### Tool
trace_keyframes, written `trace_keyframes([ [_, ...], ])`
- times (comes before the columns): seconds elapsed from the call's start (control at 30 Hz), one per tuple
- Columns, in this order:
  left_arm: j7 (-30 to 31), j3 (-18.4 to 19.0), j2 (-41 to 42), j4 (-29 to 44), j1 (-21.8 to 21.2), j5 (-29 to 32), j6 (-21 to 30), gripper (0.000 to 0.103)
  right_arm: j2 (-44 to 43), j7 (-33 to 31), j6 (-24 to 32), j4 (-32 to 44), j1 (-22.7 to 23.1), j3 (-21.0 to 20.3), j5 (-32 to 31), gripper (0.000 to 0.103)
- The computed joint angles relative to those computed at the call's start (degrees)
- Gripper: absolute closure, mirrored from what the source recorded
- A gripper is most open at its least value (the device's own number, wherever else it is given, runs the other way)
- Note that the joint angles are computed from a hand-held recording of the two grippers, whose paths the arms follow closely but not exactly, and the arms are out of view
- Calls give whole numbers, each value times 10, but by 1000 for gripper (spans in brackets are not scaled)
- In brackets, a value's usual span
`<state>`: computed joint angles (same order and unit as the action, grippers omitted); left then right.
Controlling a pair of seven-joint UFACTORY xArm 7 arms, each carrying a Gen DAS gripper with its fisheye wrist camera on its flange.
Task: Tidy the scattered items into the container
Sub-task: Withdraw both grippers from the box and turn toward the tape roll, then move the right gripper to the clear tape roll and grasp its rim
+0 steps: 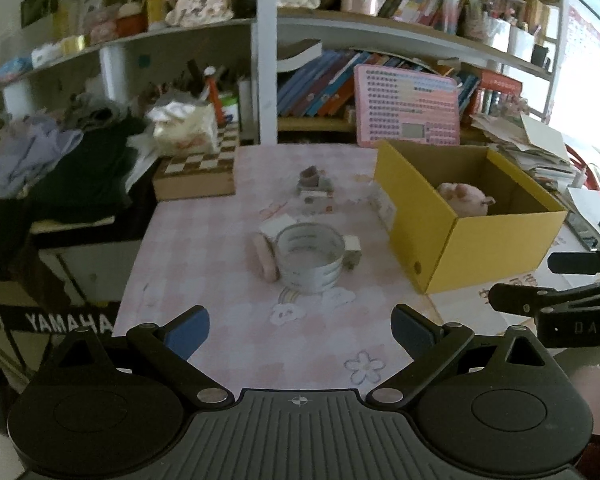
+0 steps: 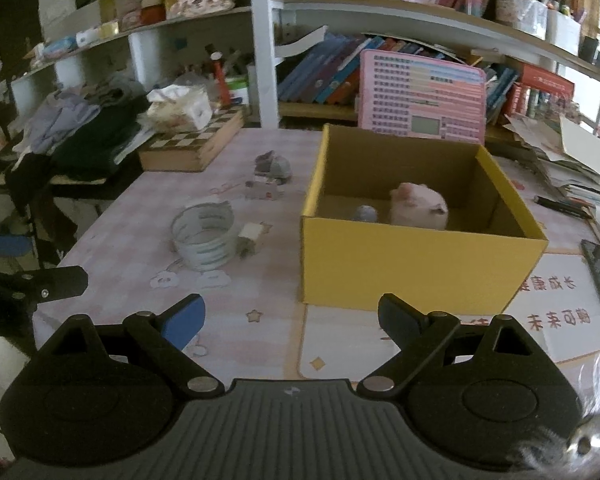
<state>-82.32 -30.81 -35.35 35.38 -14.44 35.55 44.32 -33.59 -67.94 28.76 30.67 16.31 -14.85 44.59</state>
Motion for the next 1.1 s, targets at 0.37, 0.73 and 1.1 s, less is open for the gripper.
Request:
trace_keyframes([
  [0.37,-11,10,-44,-39,-5,-31,9,4,-3,-5,14,-11,22,26,-22,9],
  [0.73,-10,13,-60,-62,13,-37,14,4,23,-38,26,4,49,38,-5,9],
  [1.1,4,19,-19,-56,42,7,-7,4,85,-83,10,42,64,65,60,12],
])
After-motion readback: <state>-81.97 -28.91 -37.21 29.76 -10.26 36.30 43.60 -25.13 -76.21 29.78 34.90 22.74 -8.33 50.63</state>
